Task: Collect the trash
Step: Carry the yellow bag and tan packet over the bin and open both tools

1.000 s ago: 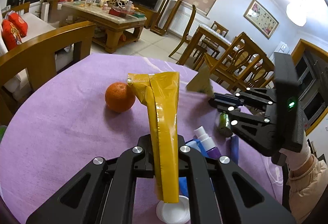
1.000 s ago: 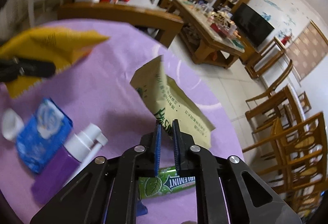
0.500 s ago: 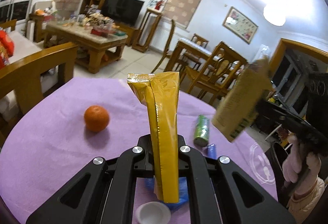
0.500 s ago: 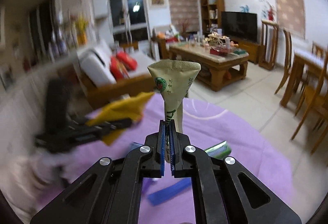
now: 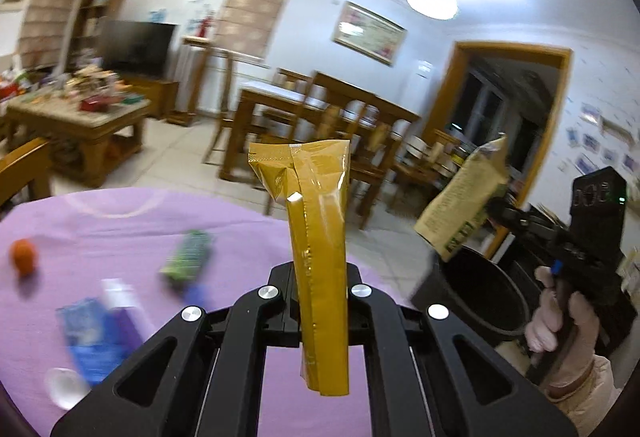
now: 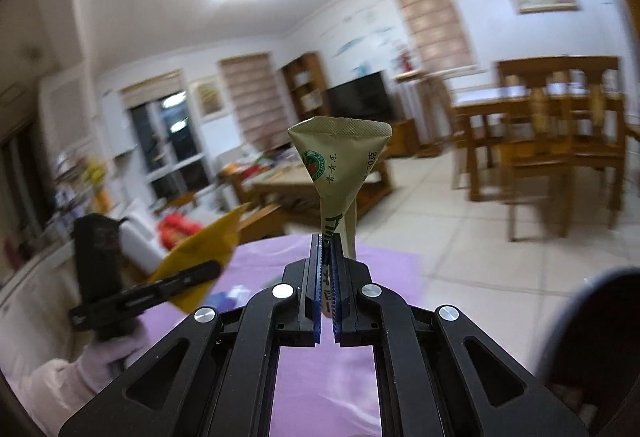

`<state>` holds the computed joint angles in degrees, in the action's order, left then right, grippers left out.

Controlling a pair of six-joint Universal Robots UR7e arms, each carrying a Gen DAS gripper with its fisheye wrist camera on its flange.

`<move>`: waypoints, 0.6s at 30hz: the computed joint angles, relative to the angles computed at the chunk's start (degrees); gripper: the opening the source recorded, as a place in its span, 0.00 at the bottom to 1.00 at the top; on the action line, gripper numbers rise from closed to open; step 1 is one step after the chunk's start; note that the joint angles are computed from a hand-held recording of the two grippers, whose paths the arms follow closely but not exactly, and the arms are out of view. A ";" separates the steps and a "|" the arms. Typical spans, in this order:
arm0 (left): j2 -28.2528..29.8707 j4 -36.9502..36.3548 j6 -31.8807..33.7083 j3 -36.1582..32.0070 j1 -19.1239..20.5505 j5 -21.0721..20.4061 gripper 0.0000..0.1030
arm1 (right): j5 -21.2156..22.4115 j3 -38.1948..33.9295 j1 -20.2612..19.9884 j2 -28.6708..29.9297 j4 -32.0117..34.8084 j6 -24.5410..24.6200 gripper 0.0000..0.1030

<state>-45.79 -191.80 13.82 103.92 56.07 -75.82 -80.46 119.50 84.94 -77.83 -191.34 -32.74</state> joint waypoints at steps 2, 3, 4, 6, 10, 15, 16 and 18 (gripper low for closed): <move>2.32 -0.26 -0.28 -0.71 -1.88 -1.04 0.06 | 0.86 3.29 -3.70 -4.09 -3.07 0.28 0.05; 3.68 -0.09 -0.54 -1.44 -2.78 -1.58 0.06 | 1.06 4.41 -5.43 -5.86 -4.45 0.44 0.05; 5.15 0.26 -1.05 -2.28 -3.63 -2.32 0.06 | 1.42 5.51 -7.44 -7.64 -5.91 0.67 0.05; 7.83 1.15 -2.05 -3.82 -4.84 -3.91 0.06 | 3.04 7.92 -11.45 -10.41 -8.39 1.46 0.05; 13.87 4.46 -2.22 -8.50 -6.88 -6.20 0.06 | 7.52 9.60 -20.86 -15.00 -9.98 4.26 0.05; 21.72 10.98 -2.53 -15.11 -8.83 -8.45 0.06 | 11.02 9.33 -30.42 -16.80 -10.33 5.57 0.05; 23.18 12.30 -2.69 -16.53 -9.14 -8.70 0.06 | 11.65 9.18 -31.92 -16.85 -10.39 5.61 0.05; 25.01 13.64 -3.09 -17.95 -9.85 -8.89 0.06 | 13.66 9.18 -35.28 -16.82 -10.95 6.45 0.05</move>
